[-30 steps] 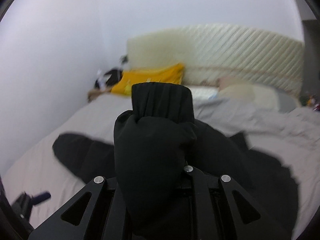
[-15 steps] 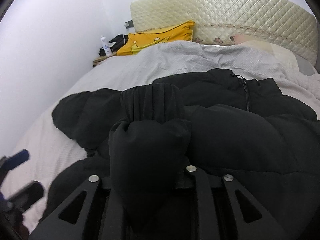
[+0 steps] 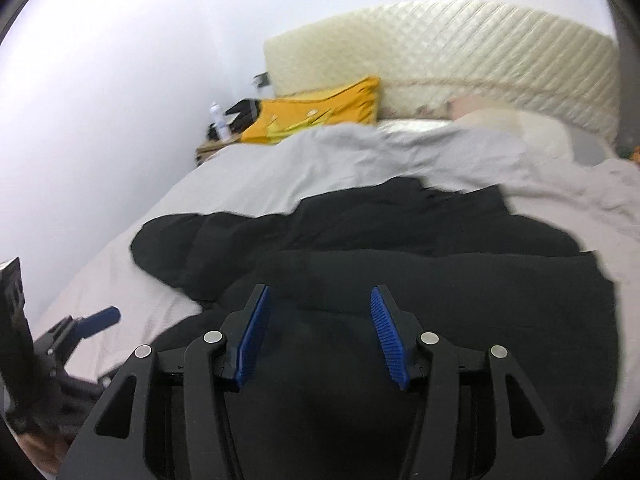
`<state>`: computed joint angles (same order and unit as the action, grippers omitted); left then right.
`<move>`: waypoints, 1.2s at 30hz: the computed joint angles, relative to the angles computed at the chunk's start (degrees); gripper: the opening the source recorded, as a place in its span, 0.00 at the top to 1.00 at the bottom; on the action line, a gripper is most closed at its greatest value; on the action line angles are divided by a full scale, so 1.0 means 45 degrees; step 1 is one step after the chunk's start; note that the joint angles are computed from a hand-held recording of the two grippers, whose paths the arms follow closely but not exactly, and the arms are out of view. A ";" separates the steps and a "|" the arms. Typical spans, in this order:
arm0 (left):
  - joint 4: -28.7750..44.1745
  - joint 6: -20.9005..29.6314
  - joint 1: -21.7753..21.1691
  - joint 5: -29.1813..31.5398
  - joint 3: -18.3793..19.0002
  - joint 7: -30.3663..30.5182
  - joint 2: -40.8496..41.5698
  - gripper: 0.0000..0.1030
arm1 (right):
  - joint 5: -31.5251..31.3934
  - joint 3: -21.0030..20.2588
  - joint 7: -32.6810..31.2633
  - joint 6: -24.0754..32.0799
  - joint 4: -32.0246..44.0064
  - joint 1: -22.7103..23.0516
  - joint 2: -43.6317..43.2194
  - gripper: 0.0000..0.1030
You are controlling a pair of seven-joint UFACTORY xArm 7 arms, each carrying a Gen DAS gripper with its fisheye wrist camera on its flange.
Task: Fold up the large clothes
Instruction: 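Lay the sleeve on the jacket body, open the right tool and withdraw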
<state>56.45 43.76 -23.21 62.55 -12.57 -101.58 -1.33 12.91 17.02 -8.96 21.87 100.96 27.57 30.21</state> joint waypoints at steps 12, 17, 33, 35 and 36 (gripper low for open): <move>0.0988 -0.0936 -0.0646 0.1052 0.0218 -0.1026 0.1287 0.01 | -0.1719 -0.2324 0.3367 -0.1262 -0.5405 -0.2158 -0.2942 0.47; 0.1416 -0.1078 -0.0981 0.0946 0.0498 -0.0892 0.1793 0.01 | -0.0761 -0.1817 0.2808 0.0061 -0.5194 -0.3374 -0.2145 0.41; 0.1775 -0.0463 -0.1415 0.0937 0.0783 -0.1068 0.2174 0.01 | -0.2310 -0.2559 0.4191 -0.1968 -0.4826 -0.2663 -0.1097 0.58; 0.1663 -0.0516 -0.1390 0.0794 0.0815 -0.1024 0.2092 0.01 | -0.2333 -0.2558 0.4360 -0.2014 -0.4927 -0.2731 -0.1167 0.58; 0.1643 -0.0471 -0.1388 0.0727 0.0813 -0.0976 0.2058 0.01 | -0.2440 -0.2633 0.4497 -0.2010 -0.5005 -0.2659 -0.1257 0.58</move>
<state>63.84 41.64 -29.46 65.82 -8.91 -105.98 7.93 1.93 5.17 11.28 12.83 78.44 15.61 24.56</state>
